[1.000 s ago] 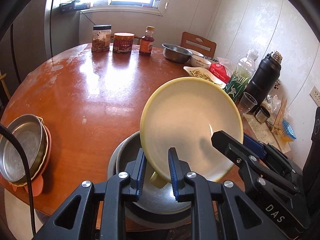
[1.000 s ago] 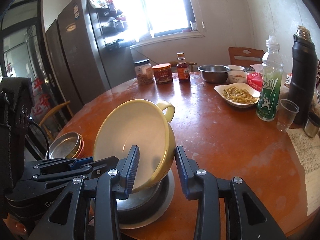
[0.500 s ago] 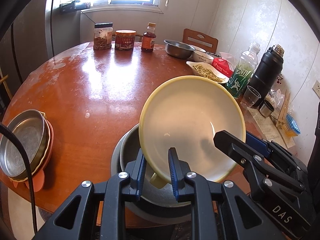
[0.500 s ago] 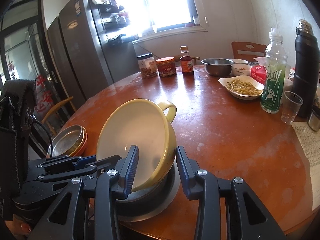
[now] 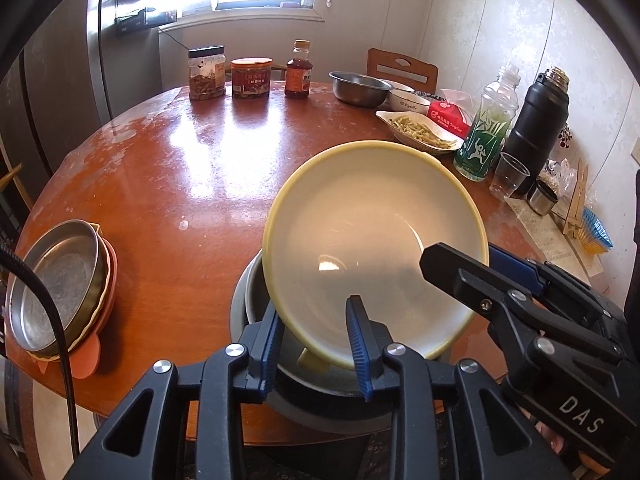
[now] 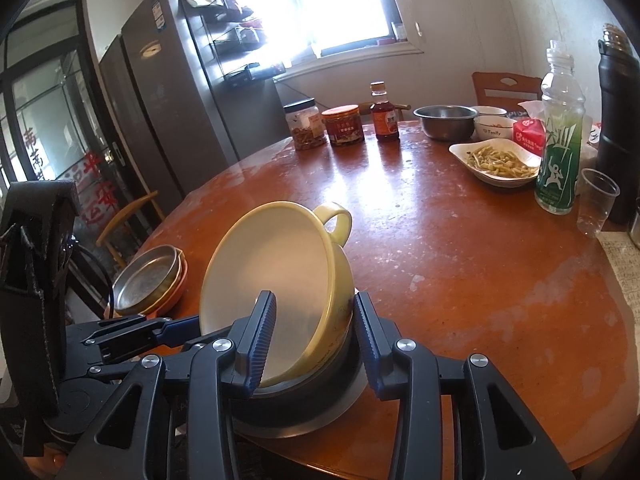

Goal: Organize plates and bowls
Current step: 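Carry the yellow bowl with the left gripper over the nested steel bowls, then lower the yellow bowl into the smaller steel bowl and open the left gripper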

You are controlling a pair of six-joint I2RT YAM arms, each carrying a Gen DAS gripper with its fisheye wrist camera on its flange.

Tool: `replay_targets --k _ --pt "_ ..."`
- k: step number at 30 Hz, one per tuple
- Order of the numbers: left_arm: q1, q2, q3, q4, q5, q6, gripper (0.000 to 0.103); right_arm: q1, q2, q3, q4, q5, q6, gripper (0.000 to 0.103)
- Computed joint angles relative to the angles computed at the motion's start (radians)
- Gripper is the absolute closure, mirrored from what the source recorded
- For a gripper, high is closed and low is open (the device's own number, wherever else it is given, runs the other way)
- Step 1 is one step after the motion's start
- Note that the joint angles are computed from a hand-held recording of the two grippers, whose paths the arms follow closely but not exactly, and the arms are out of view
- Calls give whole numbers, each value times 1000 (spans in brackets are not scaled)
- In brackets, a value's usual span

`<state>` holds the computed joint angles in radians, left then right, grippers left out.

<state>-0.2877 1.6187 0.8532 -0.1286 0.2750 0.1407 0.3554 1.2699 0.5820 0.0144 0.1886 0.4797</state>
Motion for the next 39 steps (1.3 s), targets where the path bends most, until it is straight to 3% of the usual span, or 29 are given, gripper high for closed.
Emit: replay_targets --k 22,29,39 --pt "21 -37 -20 -8 25 32 60 -26 13 -20 53 -54 -6 61" --pt "39 -62 -32 -7 41 42 50 -34 -6 -33 54 -71 11 61" --pt "61 -93 -45 -7 70 49 49 -33 -40 -41 41 -90 45 50"
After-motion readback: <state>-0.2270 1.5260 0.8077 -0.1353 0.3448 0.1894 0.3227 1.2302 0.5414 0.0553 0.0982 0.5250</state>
